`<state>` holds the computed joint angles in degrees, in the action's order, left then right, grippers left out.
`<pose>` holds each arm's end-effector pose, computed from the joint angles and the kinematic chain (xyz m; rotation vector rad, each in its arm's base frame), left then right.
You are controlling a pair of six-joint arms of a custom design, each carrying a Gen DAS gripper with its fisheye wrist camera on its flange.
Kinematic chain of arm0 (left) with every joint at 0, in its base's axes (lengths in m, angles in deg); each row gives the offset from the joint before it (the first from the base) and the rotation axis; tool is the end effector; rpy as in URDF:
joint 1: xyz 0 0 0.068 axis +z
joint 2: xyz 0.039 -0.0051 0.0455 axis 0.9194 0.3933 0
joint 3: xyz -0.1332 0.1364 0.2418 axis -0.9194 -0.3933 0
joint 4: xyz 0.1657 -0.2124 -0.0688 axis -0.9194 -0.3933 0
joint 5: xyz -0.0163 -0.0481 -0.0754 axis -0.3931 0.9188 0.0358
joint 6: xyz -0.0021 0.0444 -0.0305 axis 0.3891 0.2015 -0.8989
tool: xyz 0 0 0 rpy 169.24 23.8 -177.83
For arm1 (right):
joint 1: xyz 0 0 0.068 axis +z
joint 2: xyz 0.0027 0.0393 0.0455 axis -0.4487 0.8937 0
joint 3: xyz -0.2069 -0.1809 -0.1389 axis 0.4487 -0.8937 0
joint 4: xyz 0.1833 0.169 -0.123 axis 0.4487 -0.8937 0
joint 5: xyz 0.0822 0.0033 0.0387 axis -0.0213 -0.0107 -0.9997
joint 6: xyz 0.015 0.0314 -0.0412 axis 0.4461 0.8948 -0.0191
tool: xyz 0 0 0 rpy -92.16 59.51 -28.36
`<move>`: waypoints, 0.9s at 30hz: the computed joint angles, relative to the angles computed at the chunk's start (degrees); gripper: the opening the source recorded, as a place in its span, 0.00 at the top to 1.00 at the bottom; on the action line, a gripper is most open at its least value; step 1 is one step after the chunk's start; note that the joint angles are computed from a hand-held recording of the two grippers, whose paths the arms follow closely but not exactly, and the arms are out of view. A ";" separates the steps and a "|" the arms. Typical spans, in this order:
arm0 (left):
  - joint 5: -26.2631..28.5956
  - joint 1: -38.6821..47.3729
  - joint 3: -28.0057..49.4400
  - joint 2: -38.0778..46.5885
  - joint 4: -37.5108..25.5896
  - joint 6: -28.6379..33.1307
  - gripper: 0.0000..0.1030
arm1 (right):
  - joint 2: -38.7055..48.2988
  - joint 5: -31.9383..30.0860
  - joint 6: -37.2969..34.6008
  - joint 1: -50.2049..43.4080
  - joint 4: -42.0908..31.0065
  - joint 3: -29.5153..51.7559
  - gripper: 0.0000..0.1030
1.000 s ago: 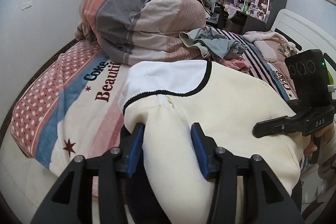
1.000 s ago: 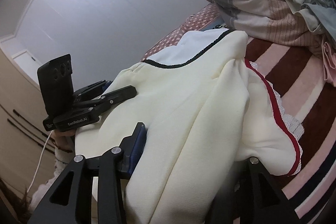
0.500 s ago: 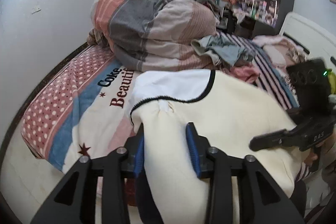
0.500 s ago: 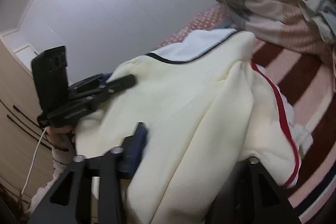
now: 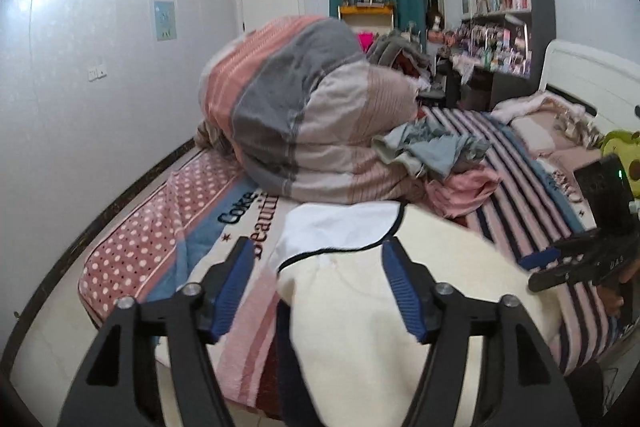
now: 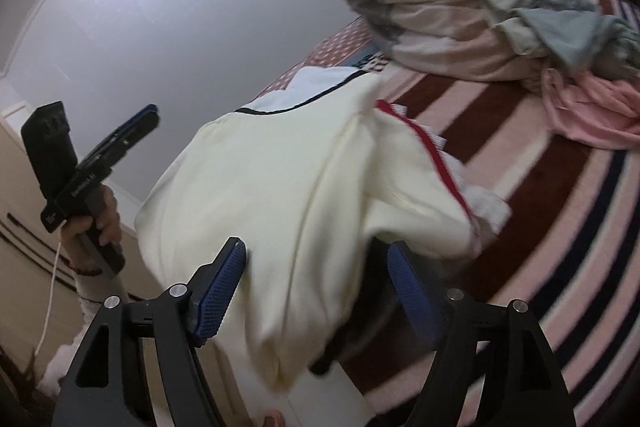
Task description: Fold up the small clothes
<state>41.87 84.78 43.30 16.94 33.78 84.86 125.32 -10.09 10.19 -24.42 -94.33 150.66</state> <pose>0.2657 0.0757 0.3934 0.0746 2.1027 0.0285 0.3615 0.0401 0.3097 -0.6902 2.4120 1.0002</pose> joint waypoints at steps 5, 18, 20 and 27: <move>-3.10 -6.78 -3.49 -7.05 1.18 -3.90 0.28 | -10.00 0.49 -2.33 -6.27 3.11 -9.76 0.31; -50.60 -63.56 -17.94 -12.72 19.04 -23.01 0.01 | -37.23 -5.03 -18.29 -41.03 11.48 -31.82 0.23; -57.89 -70.96 -17.36 -9.07 20.79 -25.70 0.01 | -38.42 -8.73 -23.70 -49.78 10.41 -32.28 0.19; -72.61 -87.10 -12.38 3.00 25.70 -30.01 0.01 | -34.33 -18.58 -43.62 -69.57 1.70 -28.99 0.01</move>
<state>-30.74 -2.32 30.92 19.94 59.47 54.84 90.99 -28.67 -33.42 -94.00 -92.63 121.67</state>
